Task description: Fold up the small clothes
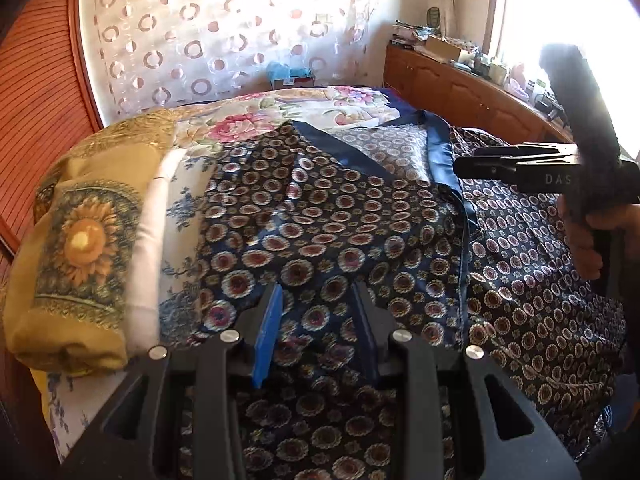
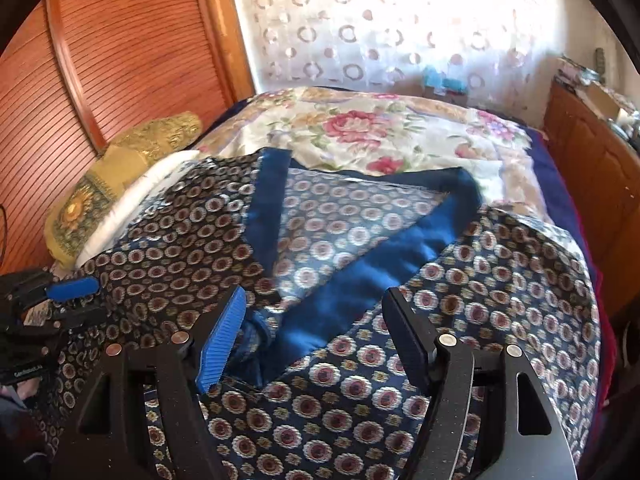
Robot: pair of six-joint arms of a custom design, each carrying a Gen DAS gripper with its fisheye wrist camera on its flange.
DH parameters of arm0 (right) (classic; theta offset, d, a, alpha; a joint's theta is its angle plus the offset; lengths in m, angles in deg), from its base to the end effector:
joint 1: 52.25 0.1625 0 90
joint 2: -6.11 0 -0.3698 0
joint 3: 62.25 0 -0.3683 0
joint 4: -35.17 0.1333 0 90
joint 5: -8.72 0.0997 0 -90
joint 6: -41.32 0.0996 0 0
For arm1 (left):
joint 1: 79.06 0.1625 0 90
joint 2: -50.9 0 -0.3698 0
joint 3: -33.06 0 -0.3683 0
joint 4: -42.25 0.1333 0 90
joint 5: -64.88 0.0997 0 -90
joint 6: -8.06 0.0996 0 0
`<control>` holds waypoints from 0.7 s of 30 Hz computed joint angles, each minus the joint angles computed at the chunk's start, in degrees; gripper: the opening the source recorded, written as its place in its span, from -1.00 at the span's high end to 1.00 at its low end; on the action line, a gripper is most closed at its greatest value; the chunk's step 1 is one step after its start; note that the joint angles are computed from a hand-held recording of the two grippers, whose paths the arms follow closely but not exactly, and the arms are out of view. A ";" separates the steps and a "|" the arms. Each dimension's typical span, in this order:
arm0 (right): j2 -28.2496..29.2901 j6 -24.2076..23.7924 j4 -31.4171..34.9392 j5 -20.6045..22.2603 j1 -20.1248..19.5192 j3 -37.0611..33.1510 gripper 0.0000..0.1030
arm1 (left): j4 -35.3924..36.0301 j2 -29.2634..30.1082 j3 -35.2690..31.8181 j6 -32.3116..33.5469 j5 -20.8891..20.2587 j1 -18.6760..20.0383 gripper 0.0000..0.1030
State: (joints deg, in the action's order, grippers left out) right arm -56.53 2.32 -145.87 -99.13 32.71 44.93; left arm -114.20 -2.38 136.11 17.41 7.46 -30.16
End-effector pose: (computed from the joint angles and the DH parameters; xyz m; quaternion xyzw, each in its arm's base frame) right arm 0.0523 -0.5767 0.2397 0.2065 -0.8860 0.3081 0.2784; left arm -0.2395 -0.5589 0.1260 0.3679 0.8765 -0.2098 0.2289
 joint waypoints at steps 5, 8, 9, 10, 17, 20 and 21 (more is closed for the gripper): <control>3.45 -2.05 4.52 2.10 1.54 -4.81 -0.21 | -0.94 -1.65 0.95 -0.17 1.80 0.39 0.35; 6.92 -2.91 7.80 2.08 2.90 -9.45 -0.12 | -1.56 -1.78 0.34 0.36 2.51 1.09 0.35; 8.17 -3.04 9.16 2.17 3.29 -11.20 -0.10 | -1.45 -1.54 -0.32 0.50 2.97 1.40 0.35; 9.75 -3.08 10.79 2.23 3.70 -13.34 -0.01 | -1.61 -1.23 -0.81 0.80 3.10 1.69 0.35; 18.50 -0.95 22.51 3.26 4.41 -26.52 0.07 | 1.85 0.00 -3.69 0.69 0.24 4.65 0.35; 20.99 0.56 27.34 2.96 4.29 -30.76 0.19 | 2.84 -0.24 -3.75 1.08 -1.77 5.59 0.35; 21.52 0.63 28.09 2.90 4.24 -31.64 0.28 | 3.08 -0.28 -3.73 1.28 -2.18 5.81 0.35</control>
